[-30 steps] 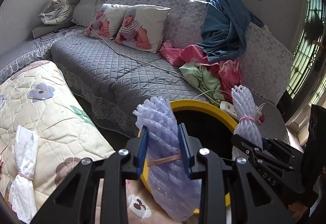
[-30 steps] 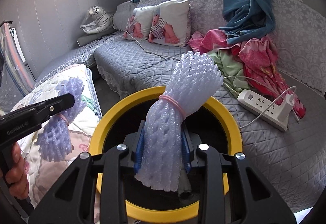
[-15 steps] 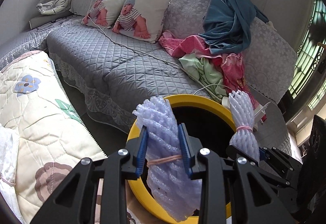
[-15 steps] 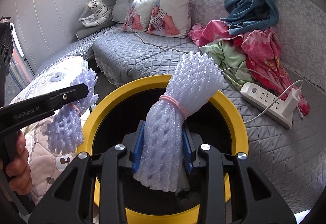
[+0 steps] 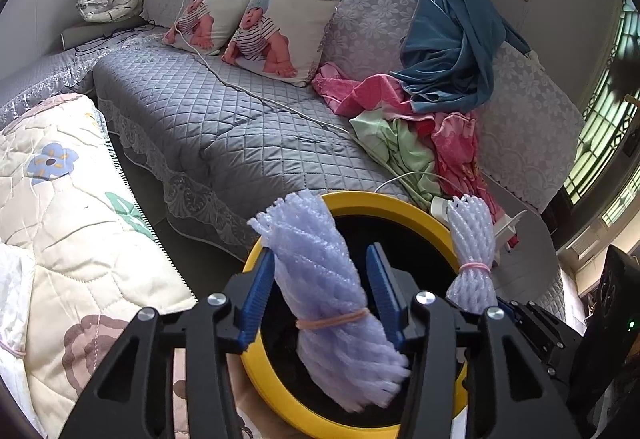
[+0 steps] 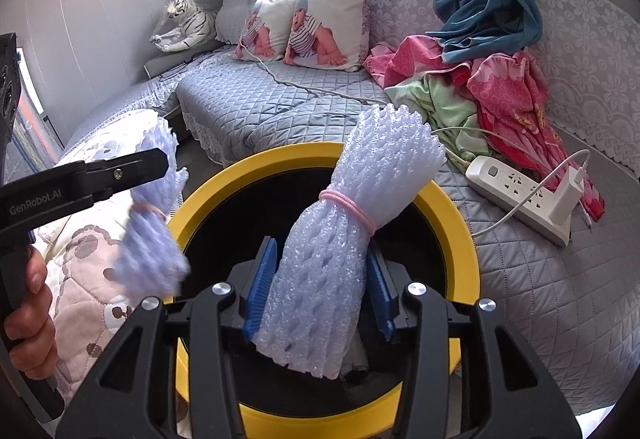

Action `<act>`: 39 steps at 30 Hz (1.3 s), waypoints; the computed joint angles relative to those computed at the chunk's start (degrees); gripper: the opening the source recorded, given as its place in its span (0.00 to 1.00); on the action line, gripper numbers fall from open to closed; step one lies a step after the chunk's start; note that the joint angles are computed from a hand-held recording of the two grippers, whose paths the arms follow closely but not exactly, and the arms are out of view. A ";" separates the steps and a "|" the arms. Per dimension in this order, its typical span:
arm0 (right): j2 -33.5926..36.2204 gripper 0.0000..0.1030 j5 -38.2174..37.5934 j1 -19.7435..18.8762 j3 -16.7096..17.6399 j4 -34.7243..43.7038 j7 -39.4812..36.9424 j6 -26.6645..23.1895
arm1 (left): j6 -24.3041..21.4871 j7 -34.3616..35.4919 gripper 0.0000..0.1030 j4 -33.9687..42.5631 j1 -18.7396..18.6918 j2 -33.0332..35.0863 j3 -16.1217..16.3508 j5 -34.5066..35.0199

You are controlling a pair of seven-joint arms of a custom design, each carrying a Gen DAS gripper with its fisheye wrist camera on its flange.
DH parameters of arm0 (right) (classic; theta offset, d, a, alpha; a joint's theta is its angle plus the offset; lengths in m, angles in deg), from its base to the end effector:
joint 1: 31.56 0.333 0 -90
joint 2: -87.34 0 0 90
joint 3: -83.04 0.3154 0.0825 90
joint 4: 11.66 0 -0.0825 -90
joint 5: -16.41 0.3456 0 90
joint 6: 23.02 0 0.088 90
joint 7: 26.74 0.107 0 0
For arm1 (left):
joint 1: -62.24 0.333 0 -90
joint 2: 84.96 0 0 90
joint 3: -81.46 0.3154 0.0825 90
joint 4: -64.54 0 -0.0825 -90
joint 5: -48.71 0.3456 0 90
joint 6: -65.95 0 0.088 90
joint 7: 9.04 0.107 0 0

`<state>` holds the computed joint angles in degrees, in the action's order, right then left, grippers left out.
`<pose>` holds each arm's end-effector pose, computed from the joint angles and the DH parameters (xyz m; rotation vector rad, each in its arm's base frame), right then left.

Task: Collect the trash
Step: 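Open both grippers to drop the foam nets into the bin, then grasp a black plastic bag with the left gripper while the right gripper approaches a tissue bundle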

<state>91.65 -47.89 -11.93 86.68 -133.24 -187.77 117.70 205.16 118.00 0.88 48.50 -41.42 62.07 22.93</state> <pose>0.5022 0.2158 0.4245 -1.0826 2.2595 -0.8743 0.6834 -0.3329 0.4568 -1.0691 2.6548 -1.2389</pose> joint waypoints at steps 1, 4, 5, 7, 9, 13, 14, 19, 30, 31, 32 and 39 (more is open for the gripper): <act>-0.16 0.43 -0.02 0.01 -0.01 -0.13 0.26 -0.12 | 0.27 -0.27 0.48 -0.10 -0.01 -0.08 0.09 -0.03; -0.54 0.45 0.01 -0.01 0.06 -0.44 0.92 -0.45 | 0.12 -1.25 0.49 0.13 0.07 -0.08 0.25 -0.06; -0.69 0.46 -0.17 0.00 0.11 -0.56 1.25 -0.60 | 0.09 -1.53 0.49 0.21 0.10 -0.09 0.30 -0.05; -0.88 0.46 -0.12 0.04 0.27 -0.62 1.25 -1.04 | 0.08 -1.76 0.49 0.15 0.29 -0.24 0.24 -0.12; -1.23 0.50 -0.30 -0.01 0.35 -0.84 1.40 -1.23 | -0.14 -1.89 0.49 0.29 0.59 -0.29 0.08 -0.39; -1.74 0.53 -0.28 0.10 0.75 -0.79 1.30 -2.39 | 0.22 -2.20 0.49 -0.22 1.11 -0.87 0.15 -0.77; -1.94 0.53 -0.34 0.13 0.83 -0.85 1.43 -2.48 | 0.22 -2.23 0.49 -0.26 1.38 -1.00 0.12 -0.95; -2.32 0.53 -0.26 0.68 1.56 -0.32 1.01 -3.74 | 1.06 -2.41 0.49 -0.74 2.85 -1.85 0.43 -1.67; 1.18 0.53 -1.22 3.62 2.61 6.43 -2.87 -4.41 | 4.30 -2.16 0.49 -0.38 9.36 -3.05 2.50 -3.00; 2.17 0.53 -1.40 4.08 2.57 7.84 -3.59 -4.03 | 4.04 -2.44 0.49 0.17 10.29 -2.88 2.73 -3.08; 3.18 0.53 -1.53 4.57 2.47 9.25 -4.32 -3.69 | 4.14 -2.58 0.49 0.59 10.97 -2.70 3.00 -2.98; 14.17 0.55 -0.07 8.93 0.67 24.04 -13.86 1.71 | 5.60 -5.98 0.55 5.77 15.64 -0.15 6.19 -0.44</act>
<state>105.82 -47.96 -2.99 87.35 -109.19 -201.63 119.41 210.77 112.02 6.65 64.14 -41.56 68.26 22.48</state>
